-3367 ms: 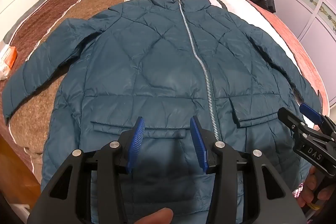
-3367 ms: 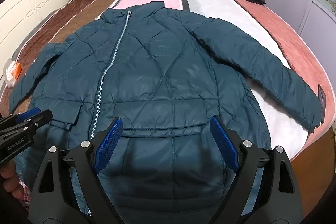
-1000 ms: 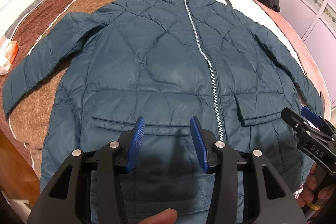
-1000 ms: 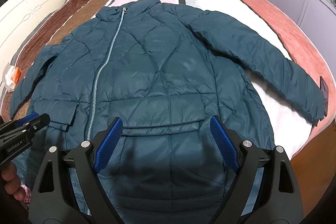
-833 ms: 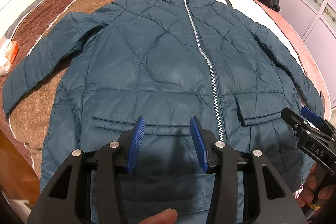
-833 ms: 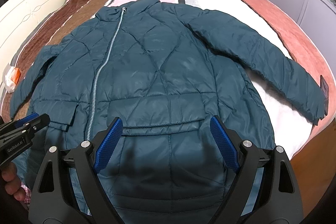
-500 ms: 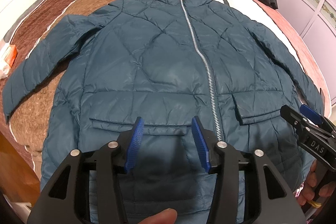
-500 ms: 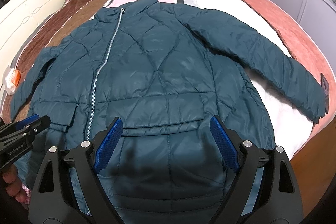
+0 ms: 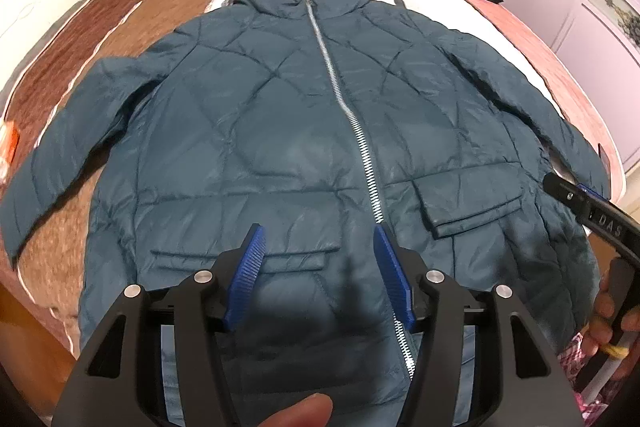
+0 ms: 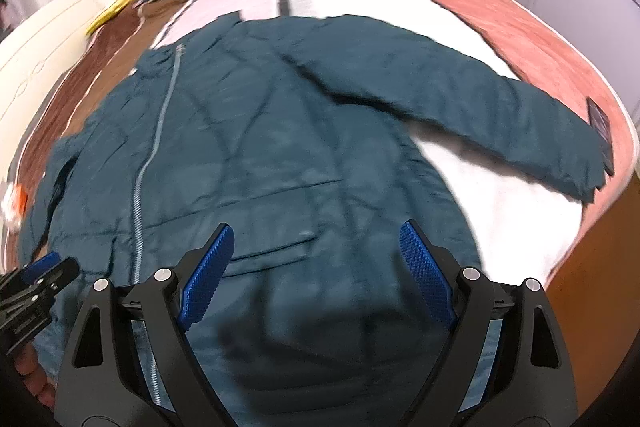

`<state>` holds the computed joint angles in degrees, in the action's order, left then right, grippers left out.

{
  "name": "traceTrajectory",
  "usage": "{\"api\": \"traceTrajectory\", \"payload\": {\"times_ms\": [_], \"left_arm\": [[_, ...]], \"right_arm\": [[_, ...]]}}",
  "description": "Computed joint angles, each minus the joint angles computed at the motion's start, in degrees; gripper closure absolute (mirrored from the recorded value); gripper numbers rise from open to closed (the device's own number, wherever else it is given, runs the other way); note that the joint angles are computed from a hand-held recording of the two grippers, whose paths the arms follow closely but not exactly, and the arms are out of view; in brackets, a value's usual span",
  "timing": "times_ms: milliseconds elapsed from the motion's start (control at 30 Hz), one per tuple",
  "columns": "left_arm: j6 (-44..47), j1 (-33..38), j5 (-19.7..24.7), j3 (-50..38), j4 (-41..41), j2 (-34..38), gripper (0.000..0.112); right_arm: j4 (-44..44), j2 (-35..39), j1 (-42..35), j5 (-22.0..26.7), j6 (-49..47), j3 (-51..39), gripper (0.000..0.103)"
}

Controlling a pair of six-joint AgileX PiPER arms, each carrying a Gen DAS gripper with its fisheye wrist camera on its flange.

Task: Fold large clothes
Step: 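Reach the right tool to the jacket sleeve cuff and close on it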

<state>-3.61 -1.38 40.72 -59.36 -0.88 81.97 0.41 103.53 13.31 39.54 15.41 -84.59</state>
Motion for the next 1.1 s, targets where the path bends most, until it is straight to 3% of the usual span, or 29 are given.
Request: {"api": "traceTrajectory", "payload": {"times_ms": [300,500,700,967,1100], "left_arm": [[1.0,-1.5,1.7,-3.7,-1.0,2.7,0.055],[1.0,-2.1,2.2,-4.4,-1.1,4.2,0.055],[0.4,-2.0,2.5,-5.1,-1.0,5.5,0.055],[0.2,-1.9,2.5,-5.2,-0.6,6.0,0.055],[0.1,-1.8,2.3,-5.2,-0.5,6.1,0.055]], "right_arm": [[9.1,0.4,-14.7,0.0,-2.2,-0.3,0.020],[26.8,6.4,-28.7,5.6,-6.1,-6.5,0.024],[38.3,11.9,-34.6,9.7,-6.8,-10.2,0.030],[39.3,16.5,-35.7,9.8,-0.8,-14.8,0.040],[34.0,17.5,-34.8,9.0,4.1,-16.5,0.064]]}}
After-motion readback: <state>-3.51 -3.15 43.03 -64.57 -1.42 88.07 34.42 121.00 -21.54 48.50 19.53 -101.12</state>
